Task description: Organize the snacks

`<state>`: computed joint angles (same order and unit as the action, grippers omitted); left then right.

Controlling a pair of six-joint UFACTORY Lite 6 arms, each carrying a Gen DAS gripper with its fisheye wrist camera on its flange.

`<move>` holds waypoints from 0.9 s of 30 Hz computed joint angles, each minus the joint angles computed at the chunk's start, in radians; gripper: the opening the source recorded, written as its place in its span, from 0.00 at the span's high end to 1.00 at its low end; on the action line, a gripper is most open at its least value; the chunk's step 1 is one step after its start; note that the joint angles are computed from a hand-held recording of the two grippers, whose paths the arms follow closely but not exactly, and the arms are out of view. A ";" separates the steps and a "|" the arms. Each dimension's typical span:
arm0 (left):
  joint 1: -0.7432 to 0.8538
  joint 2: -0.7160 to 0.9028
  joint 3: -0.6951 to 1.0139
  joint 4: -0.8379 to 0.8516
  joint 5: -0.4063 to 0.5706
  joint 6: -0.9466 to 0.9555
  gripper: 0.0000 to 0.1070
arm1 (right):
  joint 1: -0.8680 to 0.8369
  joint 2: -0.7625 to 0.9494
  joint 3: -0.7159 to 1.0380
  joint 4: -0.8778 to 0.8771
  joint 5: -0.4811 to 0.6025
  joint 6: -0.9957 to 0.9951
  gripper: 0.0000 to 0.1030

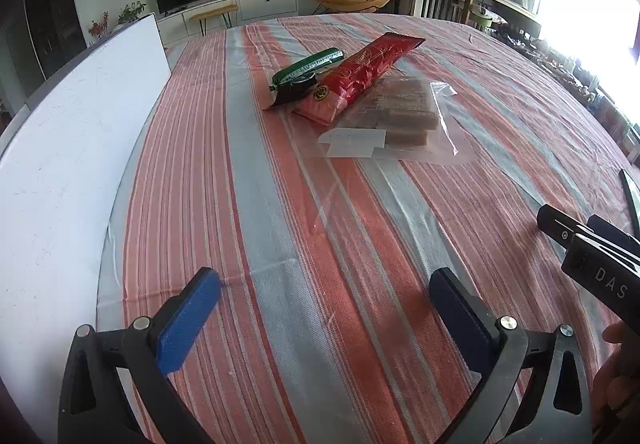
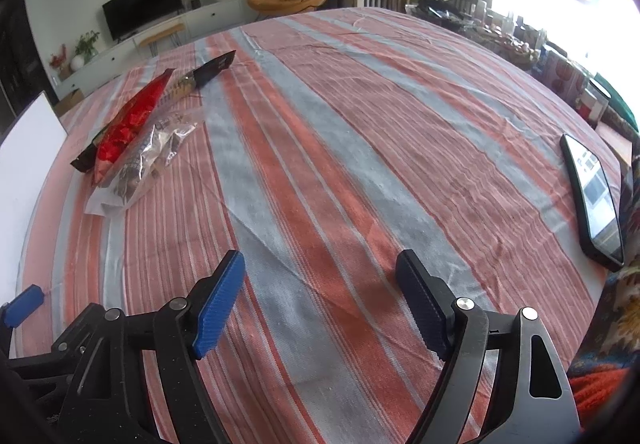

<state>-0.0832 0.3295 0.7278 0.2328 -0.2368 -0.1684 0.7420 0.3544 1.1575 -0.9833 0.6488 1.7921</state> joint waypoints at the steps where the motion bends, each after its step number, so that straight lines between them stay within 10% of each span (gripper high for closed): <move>1: 0.000 0.001 0.001 0.001 0.000 -0.001 0.04 | 0.004 0.007 0.008 0.005 0.009 -0.007 0.21; 27: 0.006 -0.003 0.002 0.027 0.004 -0.022 0.04 | 0.017 0.003 0.006 0.017 0.008 -0.031 0.15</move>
<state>-0.0774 0.3263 0.7299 0.2596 -0.2327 -0.1903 0.7586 0.3577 1.1637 -0.9663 0.6572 1.7609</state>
